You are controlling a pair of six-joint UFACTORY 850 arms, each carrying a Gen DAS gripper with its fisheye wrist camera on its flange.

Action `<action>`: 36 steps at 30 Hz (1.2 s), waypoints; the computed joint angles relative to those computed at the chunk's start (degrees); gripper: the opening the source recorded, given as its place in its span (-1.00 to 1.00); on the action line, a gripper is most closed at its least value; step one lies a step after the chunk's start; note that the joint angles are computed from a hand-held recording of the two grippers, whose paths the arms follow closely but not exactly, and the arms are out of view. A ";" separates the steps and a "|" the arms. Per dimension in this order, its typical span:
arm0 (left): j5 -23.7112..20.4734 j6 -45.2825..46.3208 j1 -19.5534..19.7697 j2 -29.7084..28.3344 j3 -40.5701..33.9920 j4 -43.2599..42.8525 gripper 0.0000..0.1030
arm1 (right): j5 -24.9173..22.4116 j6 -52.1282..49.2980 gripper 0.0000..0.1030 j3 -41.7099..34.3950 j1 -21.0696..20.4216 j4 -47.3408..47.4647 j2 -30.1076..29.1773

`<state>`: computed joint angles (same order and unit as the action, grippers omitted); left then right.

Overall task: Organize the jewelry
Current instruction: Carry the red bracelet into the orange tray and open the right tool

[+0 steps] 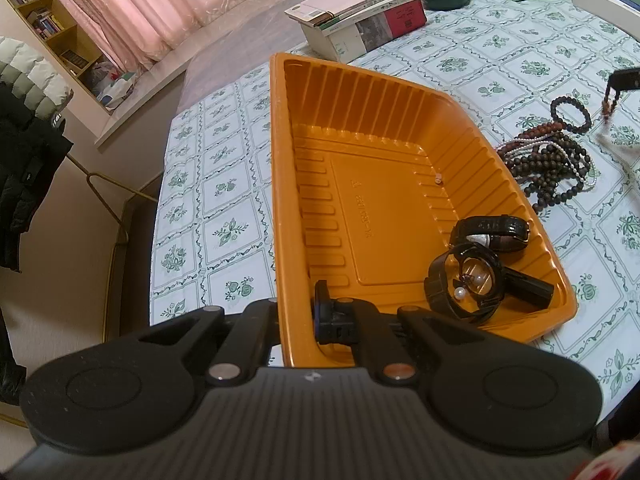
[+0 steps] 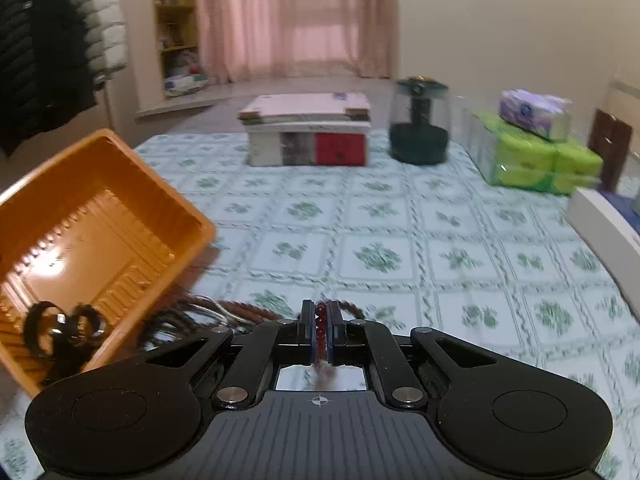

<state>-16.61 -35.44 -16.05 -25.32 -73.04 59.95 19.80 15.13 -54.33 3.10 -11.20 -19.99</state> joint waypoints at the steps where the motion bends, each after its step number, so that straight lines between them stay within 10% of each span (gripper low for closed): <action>1: -0.01 0.03 -0.08 -0.09 -0.13 -0.05 -0.94 | -0.24 1.47 -0.91 -0.17 0.02 -2.15 0.33; 20: 0.91 0.78 0.12 0.01 0.02 -0.85 -0.94 | 5.66 32.65 -0.91 -6.22 6.62 -44.62 0.00; 36: 1.72 1.18 0.38 0.06 0.15 -1.19 -0.94 | 6.55 45.92 -0.91 -12.93 10.18 -60.29 -5.90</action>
<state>-14.89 -34.26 -15.67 -25.26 -72.89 58.76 26.35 61.05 -67.26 13.28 -71.48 -25.89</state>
